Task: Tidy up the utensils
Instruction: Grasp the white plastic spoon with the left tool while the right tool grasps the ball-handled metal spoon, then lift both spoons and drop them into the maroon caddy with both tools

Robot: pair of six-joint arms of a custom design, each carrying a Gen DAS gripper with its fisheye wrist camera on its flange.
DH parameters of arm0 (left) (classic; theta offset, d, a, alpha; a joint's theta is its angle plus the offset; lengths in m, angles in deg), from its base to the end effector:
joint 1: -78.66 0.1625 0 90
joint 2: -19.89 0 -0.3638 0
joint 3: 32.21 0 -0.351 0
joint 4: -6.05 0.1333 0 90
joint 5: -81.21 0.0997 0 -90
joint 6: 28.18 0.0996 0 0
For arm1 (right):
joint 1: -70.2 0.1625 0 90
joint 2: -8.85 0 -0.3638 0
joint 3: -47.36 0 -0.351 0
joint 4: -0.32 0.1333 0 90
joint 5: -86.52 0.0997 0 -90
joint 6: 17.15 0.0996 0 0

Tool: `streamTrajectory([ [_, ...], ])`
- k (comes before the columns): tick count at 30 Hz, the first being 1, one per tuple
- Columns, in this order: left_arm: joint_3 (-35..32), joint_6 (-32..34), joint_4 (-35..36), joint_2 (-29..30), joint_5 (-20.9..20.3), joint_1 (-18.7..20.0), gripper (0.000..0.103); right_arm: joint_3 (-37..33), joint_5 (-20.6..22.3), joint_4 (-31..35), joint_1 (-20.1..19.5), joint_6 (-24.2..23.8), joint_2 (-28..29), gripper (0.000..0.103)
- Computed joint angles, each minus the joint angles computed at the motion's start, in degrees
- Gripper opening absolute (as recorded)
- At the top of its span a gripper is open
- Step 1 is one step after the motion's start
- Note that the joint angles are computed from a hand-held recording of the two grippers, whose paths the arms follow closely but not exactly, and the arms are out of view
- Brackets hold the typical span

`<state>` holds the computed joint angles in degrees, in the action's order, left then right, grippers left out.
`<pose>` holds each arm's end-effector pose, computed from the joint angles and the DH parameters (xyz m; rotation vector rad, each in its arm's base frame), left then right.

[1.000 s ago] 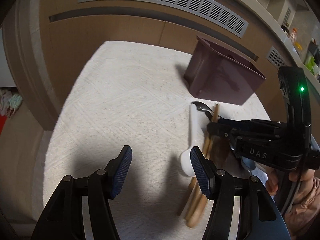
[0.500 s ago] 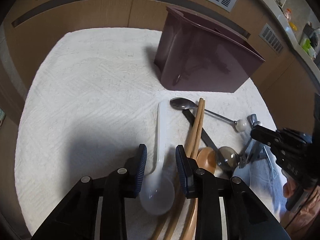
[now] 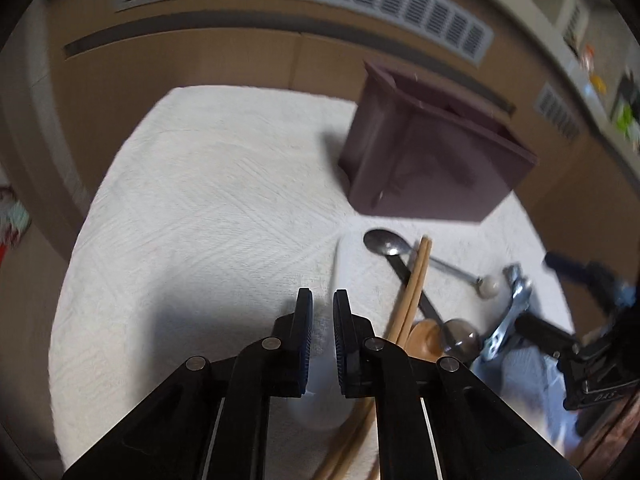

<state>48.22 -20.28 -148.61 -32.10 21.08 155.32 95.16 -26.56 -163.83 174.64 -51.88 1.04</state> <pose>0.0247 -0.6884 0.2712 0.2490 2.5233 -0.8572 0.2816 -0.7157 -0.0335 0.9207 -2.3991 0.6835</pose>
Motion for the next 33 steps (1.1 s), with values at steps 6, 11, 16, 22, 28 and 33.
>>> streamTrajectory([
  [6,2.7,1.0,-4.8,-1.5,-2.3,0.2,0.011,-10.4,-5.3,4.9,0.2,0.2,6.7,0.050],
  [11,-0.8,0.6,3.8,-0.3,-1.6,0.6,0.019,-15.6,-6.7,7.9,0.4,-0.3,10.1,0.038],
  [16,-5.2,2.8,9.2,3.4,3.2,-0.1,0.028,-13.0,-7.5,5.2,0.6,-0.9,9.3,0.029],
  [22,-9.0,4.0,14.0,5.8,4.7,-0.9,0.031,-5.9,-5.1,2.9,-0.2,0.7,4.9,0.019],
  [28,-9.6,2.2,16.9,5.9,5.5,-1.4,0.046,-0.2,-5.2,-4.2,-0.2,-0.8,2.1,0.019],
  [33,-10.0,2.0,15.1,7.1,7.4,-2.0,0.045,2.8,-6.4,-10.6,0.9,-3.4,0.5,0.019],
])
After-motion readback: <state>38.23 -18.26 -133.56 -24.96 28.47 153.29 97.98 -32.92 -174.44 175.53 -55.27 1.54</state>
